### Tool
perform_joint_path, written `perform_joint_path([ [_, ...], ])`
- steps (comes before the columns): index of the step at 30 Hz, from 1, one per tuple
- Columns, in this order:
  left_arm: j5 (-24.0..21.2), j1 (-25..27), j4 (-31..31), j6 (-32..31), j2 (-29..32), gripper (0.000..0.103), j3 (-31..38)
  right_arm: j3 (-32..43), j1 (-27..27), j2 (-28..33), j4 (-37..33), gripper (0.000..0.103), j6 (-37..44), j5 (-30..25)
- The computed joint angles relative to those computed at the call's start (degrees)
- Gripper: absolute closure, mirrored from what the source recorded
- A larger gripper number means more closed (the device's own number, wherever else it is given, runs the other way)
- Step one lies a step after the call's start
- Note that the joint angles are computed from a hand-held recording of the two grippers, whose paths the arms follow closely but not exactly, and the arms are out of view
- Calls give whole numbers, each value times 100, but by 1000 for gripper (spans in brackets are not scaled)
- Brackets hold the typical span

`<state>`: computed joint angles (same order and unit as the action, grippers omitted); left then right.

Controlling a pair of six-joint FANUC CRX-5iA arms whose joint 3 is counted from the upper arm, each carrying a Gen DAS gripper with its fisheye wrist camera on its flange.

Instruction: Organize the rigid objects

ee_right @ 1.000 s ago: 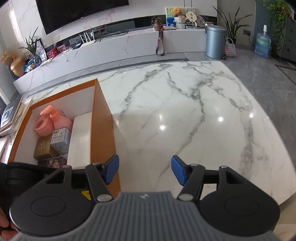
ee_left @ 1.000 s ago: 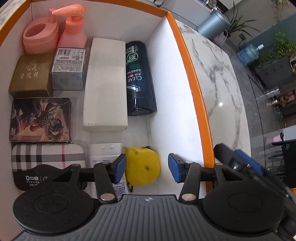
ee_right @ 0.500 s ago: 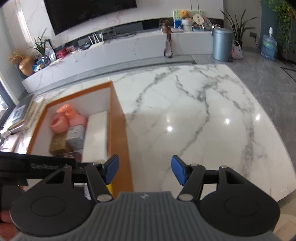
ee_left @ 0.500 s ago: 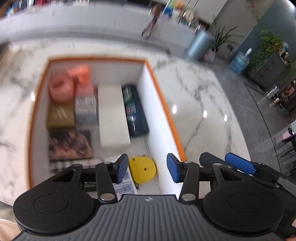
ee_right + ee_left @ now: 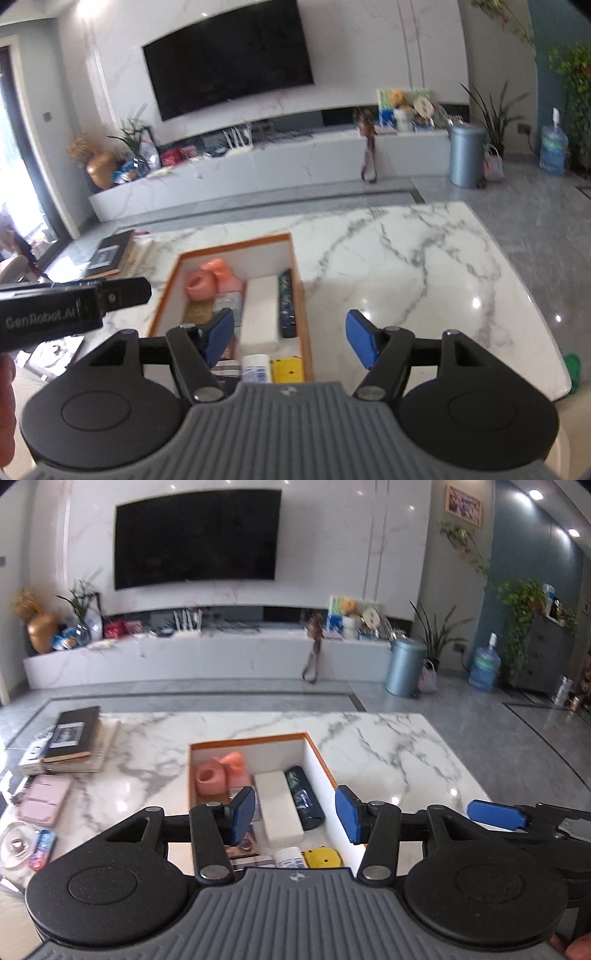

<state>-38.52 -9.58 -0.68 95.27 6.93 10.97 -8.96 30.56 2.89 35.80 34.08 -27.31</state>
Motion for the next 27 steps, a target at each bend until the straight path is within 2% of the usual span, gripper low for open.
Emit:
perform_joint_path([
  [5, 183, -37, -446, 581, -381, 40, -400, -471, 147, -408, 453, 31, -416, 120],
  [10, 139, -131, -948, 1044, -577, 39, -593, -566, 302, -596, 111, 27, -93, -12],
  [14, 209, -184, -1267, 1395, -669, 29, -726, -619, 368, -655, -11, 25, 14, -80],
  [16, 245, -213, -1380, 1445, -678, 22, -760, -688, 376, -684, 97, 24, -56, -72],
  [19, 89, -351, -1770, 1693, -603, 17, -646, -809, 345, -708, 357, 23, -277, -25],
  [23, 139, -428, -1898, 1618, -535, 14, -654, -817, 286, -600, 485, 17, -456, -35],
  [27, 120, -370, -1725, 1419, -430, 13, -682, -760, 261, -415, 506, 13, -559, -155],
])
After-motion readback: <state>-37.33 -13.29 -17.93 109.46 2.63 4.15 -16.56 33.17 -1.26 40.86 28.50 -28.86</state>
